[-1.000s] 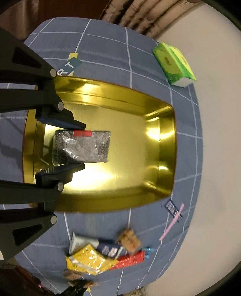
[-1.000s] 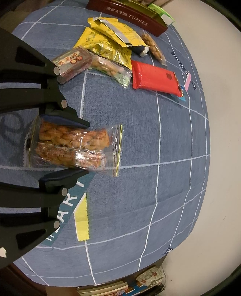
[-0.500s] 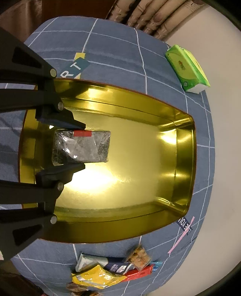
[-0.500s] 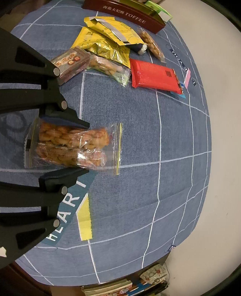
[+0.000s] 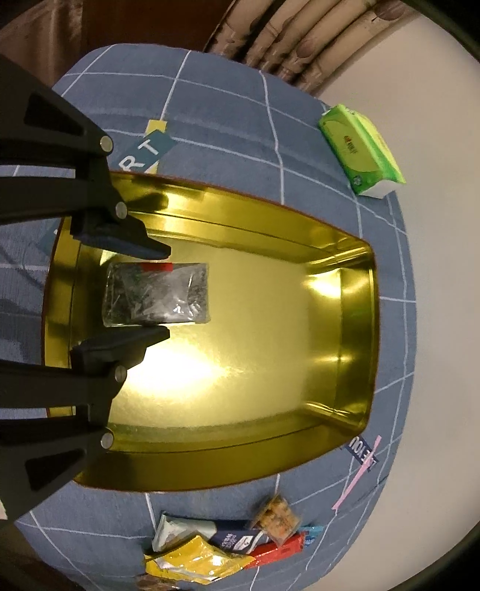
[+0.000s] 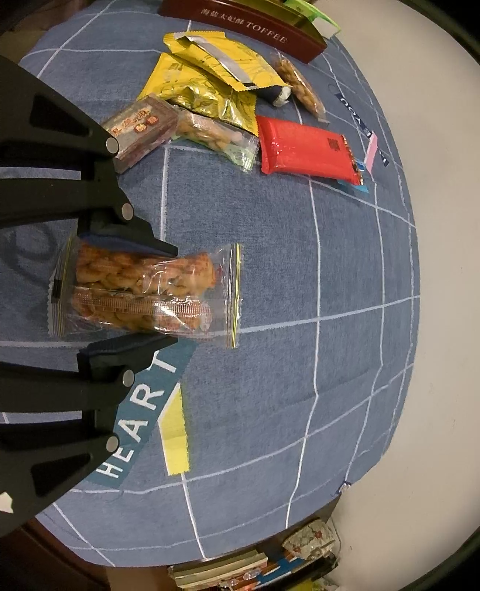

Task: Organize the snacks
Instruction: 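Carry the dark bag into the gold tin and open the left gripper while the right holds, then carry the orange twist bag into the gold tin and open the right gripper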

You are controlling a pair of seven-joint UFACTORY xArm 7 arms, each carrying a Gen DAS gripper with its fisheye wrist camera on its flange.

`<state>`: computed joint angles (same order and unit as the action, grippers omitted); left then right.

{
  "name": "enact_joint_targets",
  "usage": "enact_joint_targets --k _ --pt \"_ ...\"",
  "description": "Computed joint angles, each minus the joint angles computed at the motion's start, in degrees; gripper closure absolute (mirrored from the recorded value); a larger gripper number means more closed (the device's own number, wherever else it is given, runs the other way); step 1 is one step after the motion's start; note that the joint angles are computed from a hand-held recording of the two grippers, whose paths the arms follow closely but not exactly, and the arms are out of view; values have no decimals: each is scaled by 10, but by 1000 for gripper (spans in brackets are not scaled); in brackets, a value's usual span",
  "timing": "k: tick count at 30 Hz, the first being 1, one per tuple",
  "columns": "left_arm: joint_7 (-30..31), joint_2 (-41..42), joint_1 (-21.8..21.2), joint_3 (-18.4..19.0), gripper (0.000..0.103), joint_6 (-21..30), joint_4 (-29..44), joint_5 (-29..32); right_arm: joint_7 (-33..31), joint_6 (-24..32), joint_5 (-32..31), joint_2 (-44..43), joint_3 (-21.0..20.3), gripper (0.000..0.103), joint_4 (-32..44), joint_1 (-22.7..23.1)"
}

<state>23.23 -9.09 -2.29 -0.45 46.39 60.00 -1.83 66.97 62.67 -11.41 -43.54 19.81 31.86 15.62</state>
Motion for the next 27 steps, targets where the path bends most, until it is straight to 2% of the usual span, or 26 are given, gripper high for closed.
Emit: enact_joint_targets --k 3,8,12,19,24,27 --pt "10 -2 -1 4 57 2 5 -18 6 12 -6 -3 5 68 9 -3" --pt "25 -18 2 10 56 -2 0 -35 9 34 -22 7 17 68 43 -10" --pt "33 -35 7 20 53 -17 -3 -54 14 31 -41 30 28 68 85 -17" --pt "34 -46 25 38 52 -8 1 -79 17 -34 -98 176 60 68 220 -13" --pt "6 -54 46 39 52 -26 -13 -59 23 -78 -141 304 65 68 321 19" --pt "8 -53 48 50 52 -10 -9 -75 23 -95 -161 377 63 68 382 46"
